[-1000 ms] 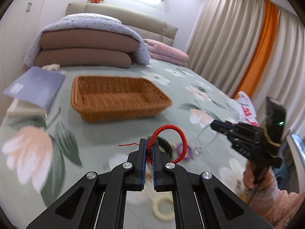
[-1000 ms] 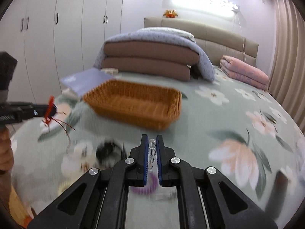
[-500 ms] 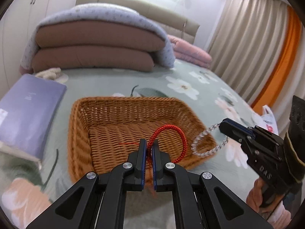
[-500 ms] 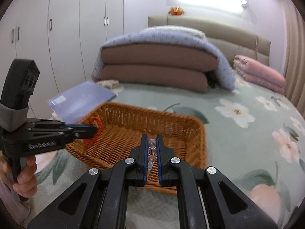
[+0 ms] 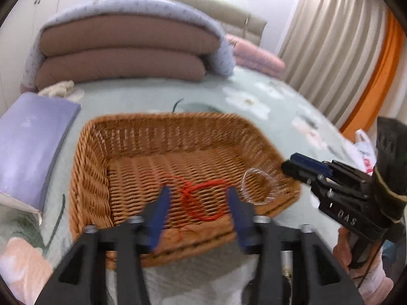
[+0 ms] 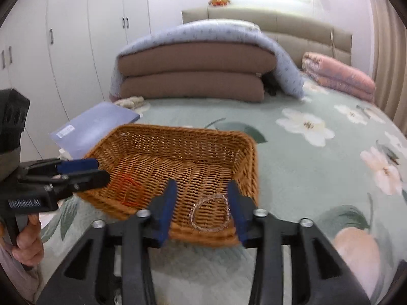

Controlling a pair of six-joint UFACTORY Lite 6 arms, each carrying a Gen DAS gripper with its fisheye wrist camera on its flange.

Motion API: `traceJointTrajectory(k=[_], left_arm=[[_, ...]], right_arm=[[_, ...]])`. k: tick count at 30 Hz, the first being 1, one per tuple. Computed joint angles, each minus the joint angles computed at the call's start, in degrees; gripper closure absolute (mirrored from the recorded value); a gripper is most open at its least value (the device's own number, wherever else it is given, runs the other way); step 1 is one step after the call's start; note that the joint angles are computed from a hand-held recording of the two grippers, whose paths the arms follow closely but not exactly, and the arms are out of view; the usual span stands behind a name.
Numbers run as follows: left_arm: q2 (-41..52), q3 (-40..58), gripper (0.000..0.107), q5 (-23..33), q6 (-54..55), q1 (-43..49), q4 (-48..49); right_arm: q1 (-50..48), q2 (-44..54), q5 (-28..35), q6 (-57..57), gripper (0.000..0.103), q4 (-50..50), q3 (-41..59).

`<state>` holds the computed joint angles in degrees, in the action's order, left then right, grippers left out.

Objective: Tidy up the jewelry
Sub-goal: 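Grasp the black watch with the left tool while the right tool grasps the purple coil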

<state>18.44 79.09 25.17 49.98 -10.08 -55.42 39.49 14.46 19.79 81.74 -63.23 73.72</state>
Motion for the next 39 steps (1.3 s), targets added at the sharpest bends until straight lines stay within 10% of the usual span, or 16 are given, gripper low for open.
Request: traceJointTrajectory(k=[18,28,39], left_arm=[[-50.73,-47.14,0.050,3.05,8.06,2.69,-16.55],[-43.09,-47.94,0.050,-6.95,2.46,-5.35,-22.49],[-27.36,-44.42,0.050,-14.63,30.85,-15.71,-51.47]], right_arm=[[18.52,-30.83,10.55,24.80,0.058,-9.55,-36.25],[16.76,-22.76,6.80,37.51,0.058,-16.12,-37.38],[15.79,-16.34,4.53,35.67,0.059,-14.43,-35.12]])
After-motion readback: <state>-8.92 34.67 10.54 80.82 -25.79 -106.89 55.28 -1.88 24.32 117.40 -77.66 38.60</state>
